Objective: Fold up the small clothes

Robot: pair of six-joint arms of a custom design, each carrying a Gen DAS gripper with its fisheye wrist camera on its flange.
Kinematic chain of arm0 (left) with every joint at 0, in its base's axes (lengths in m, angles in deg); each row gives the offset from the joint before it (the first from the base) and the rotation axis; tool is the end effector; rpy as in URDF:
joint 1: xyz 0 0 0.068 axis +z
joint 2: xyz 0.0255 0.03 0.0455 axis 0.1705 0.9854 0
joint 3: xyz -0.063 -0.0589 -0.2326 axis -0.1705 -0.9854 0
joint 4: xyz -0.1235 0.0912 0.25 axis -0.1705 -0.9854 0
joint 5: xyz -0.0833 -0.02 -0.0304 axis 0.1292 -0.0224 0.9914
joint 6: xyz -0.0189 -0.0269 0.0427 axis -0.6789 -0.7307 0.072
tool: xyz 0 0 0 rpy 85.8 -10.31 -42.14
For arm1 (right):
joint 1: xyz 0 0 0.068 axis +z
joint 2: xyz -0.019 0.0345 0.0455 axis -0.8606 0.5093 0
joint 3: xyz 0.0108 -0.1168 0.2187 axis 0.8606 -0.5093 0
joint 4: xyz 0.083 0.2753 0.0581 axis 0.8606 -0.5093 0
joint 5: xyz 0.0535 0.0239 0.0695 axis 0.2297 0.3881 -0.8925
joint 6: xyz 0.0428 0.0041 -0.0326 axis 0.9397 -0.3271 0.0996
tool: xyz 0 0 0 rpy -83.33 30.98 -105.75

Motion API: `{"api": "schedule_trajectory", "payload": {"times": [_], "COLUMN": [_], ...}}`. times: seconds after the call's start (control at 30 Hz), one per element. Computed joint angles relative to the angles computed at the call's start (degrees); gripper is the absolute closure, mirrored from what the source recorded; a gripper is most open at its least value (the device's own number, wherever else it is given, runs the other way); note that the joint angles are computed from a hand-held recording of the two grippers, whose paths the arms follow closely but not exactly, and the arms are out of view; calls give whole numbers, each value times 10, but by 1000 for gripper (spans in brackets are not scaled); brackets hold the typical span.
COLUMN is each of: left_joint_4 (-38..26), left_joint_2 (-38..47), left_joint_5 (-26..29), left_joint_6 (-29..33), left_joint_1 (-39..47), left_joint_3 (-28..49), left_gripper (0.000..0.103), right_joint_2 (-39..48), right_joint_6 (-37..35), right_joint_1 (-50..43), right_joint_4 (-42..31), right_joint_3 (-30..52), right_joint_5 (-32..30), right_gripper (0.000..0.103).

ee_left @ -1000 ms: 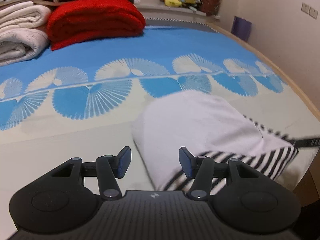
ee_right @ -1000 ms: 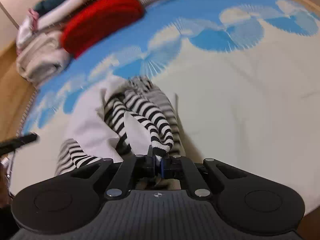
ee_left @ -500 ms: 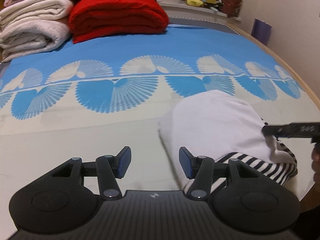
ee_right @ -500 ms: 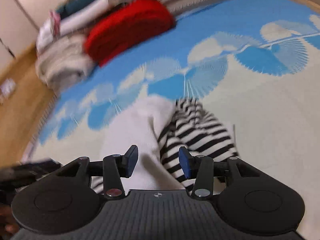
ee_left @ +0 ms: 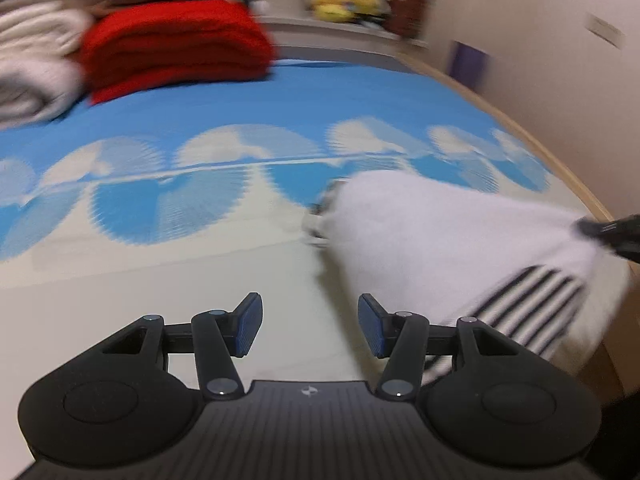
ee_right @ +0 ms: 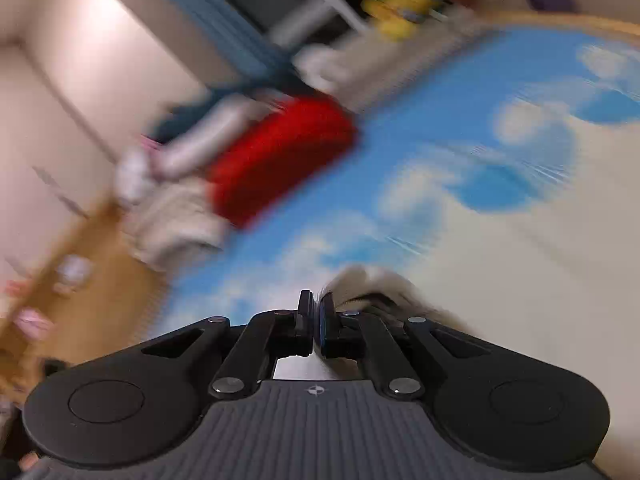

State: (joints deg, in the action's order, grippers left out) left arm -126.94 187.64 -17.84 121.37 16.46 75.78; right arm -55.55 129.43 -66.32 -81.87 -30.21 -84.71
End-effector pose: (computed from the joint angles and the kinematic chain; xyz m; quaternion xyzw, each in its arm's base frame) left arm 0.4261 0.0272 0.2783 0.3899 0.8394 -0.2004 0.3212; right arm 0.1081 -0.0084 0.2766 0.3440 0.7922 0.2140 0.4565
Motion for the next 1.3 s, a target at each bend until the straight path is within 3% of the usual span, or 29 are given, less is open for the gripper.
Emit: {"api": "schedule_trajectory", "payload": {"times": [0.07,0.23,0.3,0.33,0.37,0.4,0.47,0.57,0.7,0.77,0.83,0.9,0.97,1.03,1.13,1.17,1.23,1.27,1.3], "left_joint_4": [-13,-84,-82,-40,-1,19,20,6,-44,-64,-107,-105,-99,-99,-89,-101,-126,-135,-139], "left_joint_2": [-20,-34,-35,-47,-54,-57,-56,-60,-35,-23,5,12,2,-11,-26,-17,6,20,33], "left_joint_5": [16,29,-42,-98,-161,-183,-175,-175,-156,-137,-141,-200,-217,-215,-211,-198,-164,-146,-133], "left_joint_6": [32,114,145,143,138,131,102,91,117,111,114,127,153,169,178,170,143,121,93], "left_joint_1": [-11,-32,-58,-75,-93,-100,-103,-99,-82,-71,-70,-84,-90,-92,-88,-84,-71,-65,-61], "left_joint_3": [-29,-66,-95,-136,-171,-189,-189,-187,-129,-100,-59,-70,-91,-103,-115,-96,-53,-27,-3], "left_gripper": [45,45,44,36,35,33,33,33,33,33,33,28,22,22,22,22,22,22,22], "right_joint_2": [32,124,179,214,244,275,322,311,210,166,179,278,365,360,311,294,281,284,297], "right_joint_6": [-29,-20,-21,-22,-27,-35,-38,-33,-41,-70,-105,-129,-152,-164,-115,-98,-55,-33,-17], "right_joint_1": [3,93,108,121,131,139,179,212,306,338,355,359,343,314,265,256,248,246,244], "right_joint_4": [-31,9,13,8,1,4,5,-2,5,26,30,-8,-48,-41,-2,24,65,77,85], "right_joint_3": [-3,6,17,24,30,30,39,54,51,36,30,47,58,66,74,71,63,61,62], "right_joint_5": [-3,69,79,88,90,85,112,156,295,273,232,205,187,167,177,187,215,227,232], "right_gripper": [101,101,101,101,101,101,100,99,94,94,94,94,99,99,97,96,79,59,50]}}
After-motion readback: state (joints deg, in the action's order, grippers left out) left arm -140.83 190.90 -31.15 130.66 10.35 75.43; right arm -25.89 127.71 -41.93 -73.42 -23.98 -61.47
